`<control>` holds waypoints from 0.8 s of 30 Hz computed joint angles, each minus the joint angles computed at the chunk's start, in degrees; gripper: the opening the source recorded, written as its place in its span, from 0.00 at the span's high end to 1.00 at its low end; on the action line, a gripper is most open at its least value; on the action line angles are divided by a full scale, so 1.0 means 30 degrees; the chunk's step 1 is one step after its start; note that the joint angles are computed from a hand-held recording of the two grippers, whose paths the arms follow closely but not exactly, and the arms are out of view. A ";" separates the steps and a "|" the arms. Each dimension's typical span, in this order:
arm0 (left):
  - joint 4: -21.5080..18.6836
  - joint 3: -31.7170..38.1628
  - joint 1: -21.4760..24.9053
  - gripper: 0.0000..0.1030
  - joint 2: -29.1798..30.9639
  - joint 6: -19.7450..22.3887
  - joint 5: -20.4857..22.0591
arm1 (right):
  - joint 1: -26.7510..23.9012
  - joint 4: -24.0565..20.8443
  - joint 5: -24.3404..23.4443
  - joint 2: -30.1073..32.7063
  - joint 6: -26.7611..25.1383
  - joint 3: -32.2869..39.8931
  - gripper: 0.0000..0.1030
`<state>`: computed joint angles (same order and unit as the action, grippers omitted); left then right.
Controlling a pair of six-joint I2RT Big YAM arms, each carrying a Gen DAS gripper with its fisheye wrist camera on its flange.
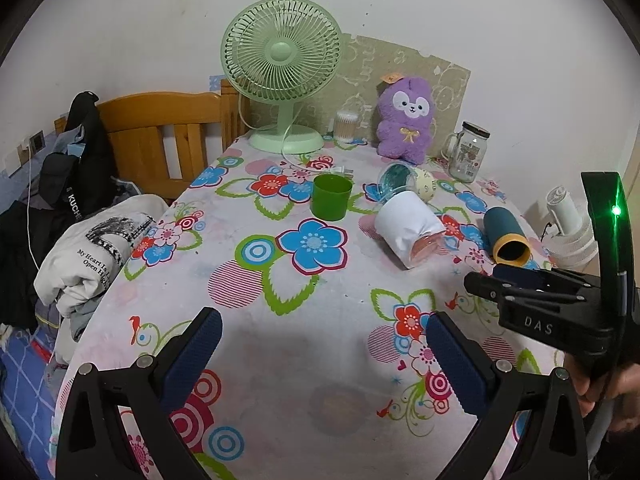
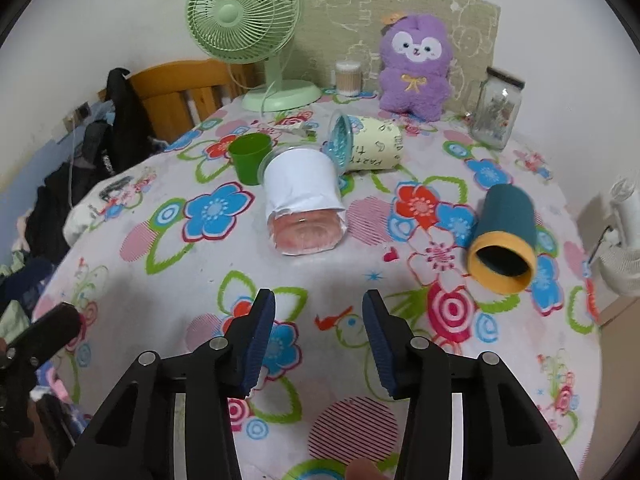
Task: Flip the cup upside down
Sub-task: 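Lift the clear cup with the right gripper and tip it over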
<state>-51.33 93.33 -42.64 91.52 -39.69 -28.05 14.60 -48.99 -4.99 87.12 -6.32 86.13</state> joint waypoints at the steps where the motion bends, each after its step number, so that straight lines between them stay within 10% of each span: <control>1: 0.0011 0.0004 -0.0059 0.00 -0.0013 -0.0052 -0.0002 | 0.0076 0.0134 0.0373 -0.0046 0.0002 -0.0003 0.52; 6: 0.0062 -0.0183 -0.0197 0.00 -0.0251 -0.0102 -0.0107 | 0.0225 0.0351 -0.0192 0.0442 -0.0478 0.0815 0.17; 16: -0.0181 -0.0540 -0.0069 0.00 -0.0613 -0.0568 -0.0479 | -0.0009 -0.1402 -0.1254 0.4905 -0.0523 0.5326 0.17; 24: -0.0309 -0.0541 0.0204 0.00 -0.0474 -0.0802 -0.0234 | 0.0119 -0.1079 -0.2110 0.5353 -0.0225 0.5573 0.38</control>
<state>-52.26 91.71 -42.03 90.10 -42.10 -28.75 14.95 -52.23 -11.32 103.18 -6.99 102.85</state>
